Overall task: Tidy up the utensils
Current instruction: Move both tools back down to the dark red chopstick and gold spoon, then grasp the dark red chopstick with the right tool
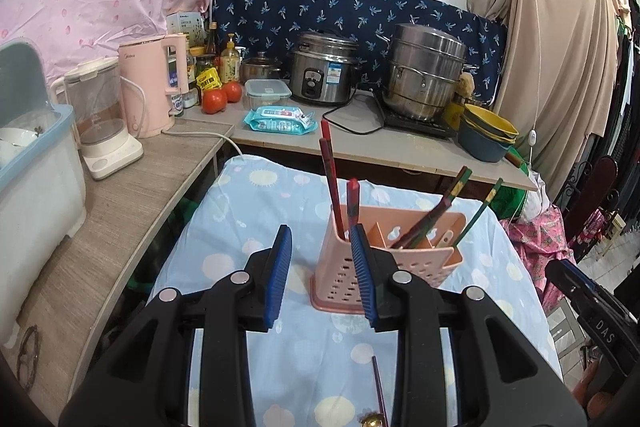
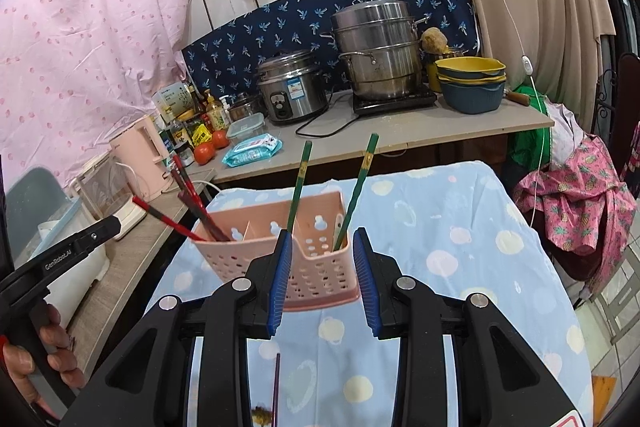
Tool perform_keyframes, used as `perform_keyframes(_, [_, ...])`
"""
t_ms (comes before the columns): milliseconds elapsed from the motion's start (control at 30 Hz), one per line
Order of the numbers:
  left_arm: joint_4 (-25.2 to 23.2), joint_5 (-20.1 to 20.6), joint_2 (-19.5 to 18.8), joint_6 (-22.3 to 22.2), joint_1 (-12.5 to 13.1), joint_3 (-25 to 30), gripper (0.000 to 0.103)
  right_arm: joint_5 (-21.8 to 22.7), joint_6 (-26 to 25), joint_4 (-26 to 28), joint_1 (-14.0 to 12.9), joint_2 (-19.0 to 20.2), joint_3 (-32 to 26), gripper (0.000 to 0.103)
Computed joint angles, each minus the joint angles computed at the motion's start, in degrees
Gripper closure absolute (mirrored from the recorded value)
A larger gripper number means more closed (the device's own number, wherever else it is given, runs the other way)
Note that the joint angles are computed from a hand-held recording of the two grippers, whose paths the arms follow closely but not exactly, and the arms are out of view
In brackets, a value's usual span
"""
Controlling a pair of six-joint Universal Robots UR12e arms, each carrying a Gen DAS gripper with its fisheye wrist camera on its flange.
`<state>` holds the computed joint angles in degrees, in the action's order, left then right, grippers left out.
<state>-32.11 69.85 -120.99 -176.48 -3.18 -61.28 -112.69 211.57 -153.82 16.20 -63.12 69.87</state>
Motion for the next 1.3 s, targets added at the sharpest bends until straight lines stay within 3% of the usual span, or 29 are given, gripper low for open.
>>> perform_keyframes(600, [-3.5,1.3,4.7,3.6,0.7,-10.3,0.073,1.2,2.5,4.5,2.8,-3.0,7.7,0.071])
perform_keyframes(1000, [-7.2,3.5,7.8,6.6,1.1,-17.9,0.073,8.7,4.1,9.5,5.3,-3.6,12.0,0.071])
perform_keyframes(1300, [-8.8,4.3,9.4,7.7,1.3,-21.4,0.073,11.5,3.8,10.9,6.1,-3.6,13.2,0.071])
